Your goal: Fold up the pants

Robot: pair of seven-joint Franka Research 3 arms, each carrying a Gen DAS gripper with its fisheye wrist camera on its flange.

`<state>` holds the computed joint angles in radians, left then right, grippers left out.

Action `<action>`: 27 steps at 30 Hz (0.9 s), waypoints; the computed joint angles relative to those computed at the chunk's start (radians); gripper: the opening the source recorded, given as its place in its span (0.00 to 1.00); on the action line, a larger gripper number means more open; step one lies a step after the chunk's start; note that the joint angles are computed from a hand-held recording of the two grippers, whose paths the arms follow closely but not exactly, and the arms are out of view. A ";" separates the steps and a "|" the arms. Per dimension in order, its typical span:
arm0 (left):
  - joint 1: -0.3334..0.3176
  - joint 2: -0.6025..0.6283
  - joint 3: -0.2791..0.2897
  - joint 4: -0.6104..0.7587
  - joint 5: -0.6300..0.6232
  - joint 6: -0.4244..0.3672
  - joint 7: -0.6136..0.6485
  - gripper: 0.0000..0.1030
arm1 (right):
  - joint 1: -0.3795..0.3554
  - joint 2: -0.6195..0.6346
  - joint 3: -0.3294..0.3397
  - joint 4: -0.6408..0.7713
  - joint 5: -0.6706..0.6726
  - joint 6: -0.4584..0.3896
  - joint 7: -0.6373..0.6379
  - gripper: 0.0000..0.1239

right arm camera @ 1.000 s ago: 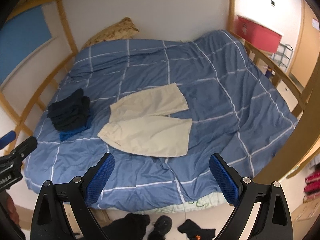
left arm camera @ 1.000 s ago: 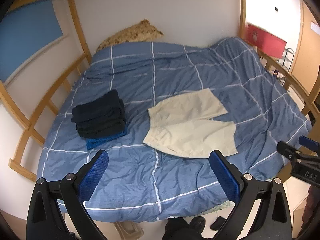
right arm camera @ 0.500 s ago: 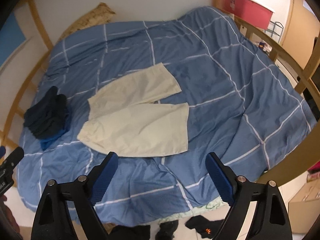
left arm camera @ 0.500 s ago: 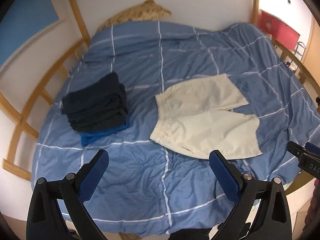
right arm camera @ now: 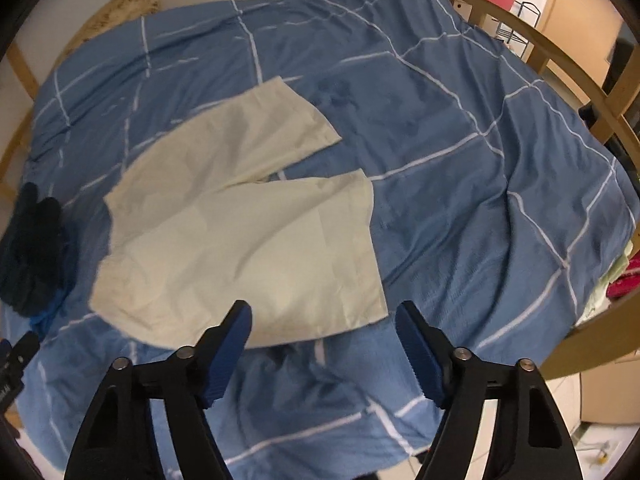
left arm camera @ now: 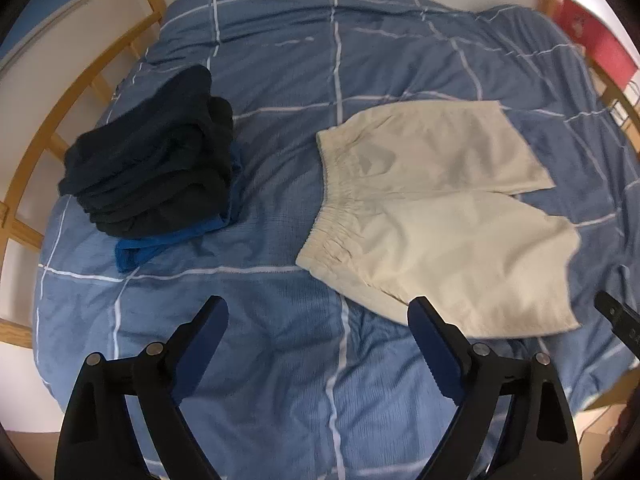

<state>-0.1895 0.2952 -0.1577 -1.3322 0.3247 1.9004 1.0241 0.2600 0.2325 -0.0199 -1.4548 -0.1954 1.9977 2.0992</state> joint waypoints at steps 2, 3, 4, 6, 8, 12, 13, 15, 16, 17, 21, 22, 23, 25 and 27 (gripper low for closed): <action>-0.005 0.051 0.004 0.043 0.003 -0.013 -0.011 0.88 | -0.009 0.031 -0.002 0.013 0.014 0.006 -0.017 0.55; -0.009 0.074 0.006 0.062 0.004 -0.019 -0.015 0.88 | -0.012 0.044 -0.005 0.017 0.019 0.013 -0.026 0.53; -0.010 0.098 0.005 0.082 0.001 -0.018 -0.009 0.87 | -0.015 0.062 -0.009 0.025 0.020 0.017 -0.033 0.53; -0.020 0.141 0.008 0.119 0.009 -0.026 0.006 0.86 | -0.021 0.081 -0.015 0.031 0.028 0.025 -0.047 0.52; -0.027 0.172 0.010 0.143 0.007 -0.028 0.014 0.85 | -0.024 0.102 -0.022 0.035 0.028 0.029 -0.061 0.50; -0.030 0.213 0.014 0.154 -0.010 -0.027 0.010 0.85 | -0.030 0.135 -0.037 0.041 0.034 0.009 -0.056 0.49; -0.030 0.227 0.014 0.165 -0.018 -0.038 0.011 0.81 | -0.031 0.142 -0.038 0.041 0.039 -0.002 -0.052 0.49; -0.022 0.247 0.011 0.175 -0.046 -0.044 0.009 0.78 | -0.027 0.149 -0.042 0.033 0.033 -0.012 -0.043 0.49; -0.021 0.257 0.013 0.179 -0.053 -0.048 0.004 0.78 | -0.027 0.151 -0.041 0.026 0.037 -0.016 -0.041 0.49; -0.020 0.267 0.015 0.186 -0.057 -0.055 -0.002 0.78 | -0.026 0.154 -0.040 0.021 0.041 -0.019 -0.037 0.48; -0.022 0.304 0.018 0.213 -0.062 -0.078 0.007 0.70 | -0.017 0.157 -0.043 0.000 0.043 -0.041 0.007 0.47; -0.020 0.311 0.017 0.218 -0.068 -0.081 0.008 0.67 | -0.015 0.156 -0.043 -0.003 0.043 -0.039 0.015 0.47; -0.018 0.314 0.015 0.217 -0.076 -0.084 0.009 0.65 | -0.014 0.156 -0.042 -0.004 0.040 -0.038 0.018 0.47; -0.015 0.318 0.008 0.214 -0.091 -0.089 0.022 0.57 | -0.017 0.159 -0.039 0.002 0.045 -0.044 0.009 0.47; -0.015 0.311 0.006 0.196 -0.095 -0.075 0.031 0.50 | -0.019 0.153 -0.038 -0.007 0.054 -0.038 0.015 0.44</action>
<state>-0.2046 0.6066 -0.1520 -1.1362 0.2296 1.8256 1.0550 0.2409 0.3853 -0.0581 -1.4617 -0.1412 1.9592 2.1147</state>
